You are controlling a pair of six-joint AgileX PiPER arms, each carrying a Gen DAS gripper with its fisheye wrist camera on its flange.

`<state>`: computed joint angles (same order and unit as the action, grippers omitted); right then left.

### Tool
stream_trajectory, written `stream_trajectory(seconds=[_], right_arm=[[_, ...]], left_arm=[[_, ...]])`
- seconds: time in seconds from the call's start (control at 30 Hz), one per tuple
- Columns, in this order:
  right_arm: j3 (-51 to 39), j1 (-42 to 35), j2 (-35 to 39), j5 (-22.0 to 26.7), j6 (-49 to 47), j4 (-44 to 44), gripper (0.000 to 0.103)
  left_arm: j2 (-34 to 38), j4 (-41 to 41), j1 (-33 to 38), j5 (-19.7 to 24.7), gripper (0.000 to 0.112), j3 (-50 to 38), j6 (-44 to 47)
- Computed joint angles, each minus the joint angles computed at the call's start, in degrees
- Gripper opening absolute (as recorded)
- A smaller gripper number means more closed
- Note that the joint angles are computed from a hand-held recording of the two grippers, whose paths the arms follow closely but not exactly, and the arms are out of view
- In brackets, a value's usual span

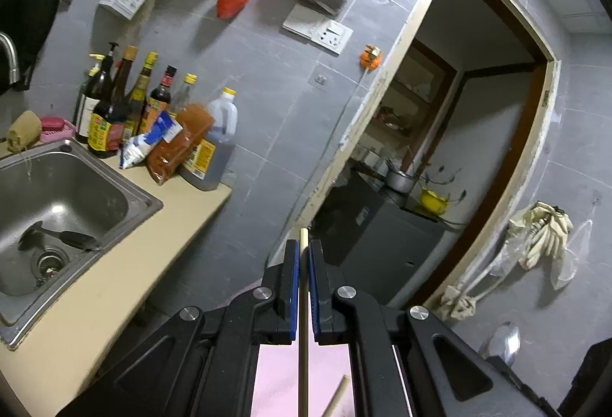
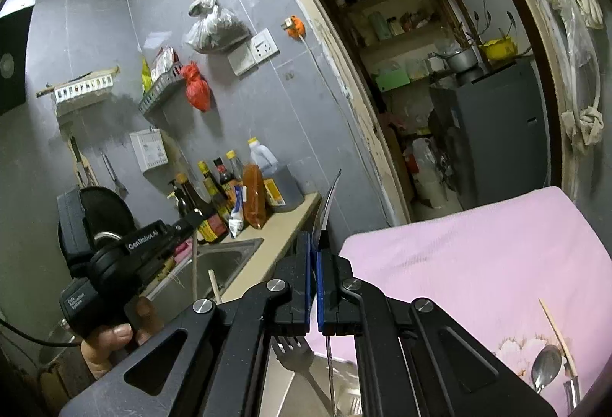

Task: Organize utensils
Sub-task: 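Carry the chopstick with the left tool to the caddy while the right tool carries its utensil, then open the left tool over the caddy while the right tool releases its utensil into it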

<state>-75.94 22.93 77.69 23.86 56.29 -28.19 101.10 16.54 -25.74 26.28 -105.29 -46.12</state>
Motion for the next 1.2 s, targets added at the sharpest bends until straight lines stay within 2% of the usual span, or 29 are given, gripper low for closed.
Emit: stream_trajectory(seconds=[0.27,0.43,0.63,0.73,0.77,0.8,0.93,1.0,1.07,1.17,1.2], right_arm=[[0.34,-0.07,0.26,1.37,-2.81,2.63,0.003],[0.61,-0.44,-0.14,2.54,-6.87,6.7,0.003],[-0.28,-0.79,-0.73,5.13,-12.58,12.55,0.004],[0.21,-0.36,-1.98,5.86,-11.97,12.06,0.018],[0.6,-0.17,-2.61,5.86,-10.91,11.14,0.028],[0.91,-0.11,-3.24,5.8,-10.24,10.61,0.034],[0.03,0.14,-4.93,7.67,-9.96,9.34,0.034],[-0.62,0.4,-5.91,9.01,-9.4,8.02,0.041],[-1.74,1.01,-7.04,11.0,-7.92,5.44,0.052],[-2.83,0.83,-9.27,13.46,-8.38,3.94,0.059],[-3.24,0.97,-10.05,14.58,-8.06,2.58,0.064]], left_arm=[[-1.1,7.06,-1.39,0.45,0.005,2.41,-5.02],[-2.86,5.43,-1.99,1.14,0.005,4.18,-0.53],[-5.36,-1.93,-1.78,3.97,0.005,5.25,8.46],[-5.8,-8.29,-1.16,7.17,0.005,3.99,15.54],[-5.83,-9.45,-1.12,7.9,0.006,3.59,17.1],[-6.03,-10.82,-1.1,8.76,0.006,3.27,18.97],[-6.67,-14.68,-1.19,11.37,0.009,2.51,23.62],[-6.97,-15.23,-1.7,12.76,0.011,1.99,24.44],[-7.29,-15.05,-2.44,13.92,0.017,1.23,24.47],[-8.13,-15.09,-3.79,14.71,0.039,0.63,24.18],[-8.3,-14.87,-4.23,14.89,0.05,0.37,23.74]])
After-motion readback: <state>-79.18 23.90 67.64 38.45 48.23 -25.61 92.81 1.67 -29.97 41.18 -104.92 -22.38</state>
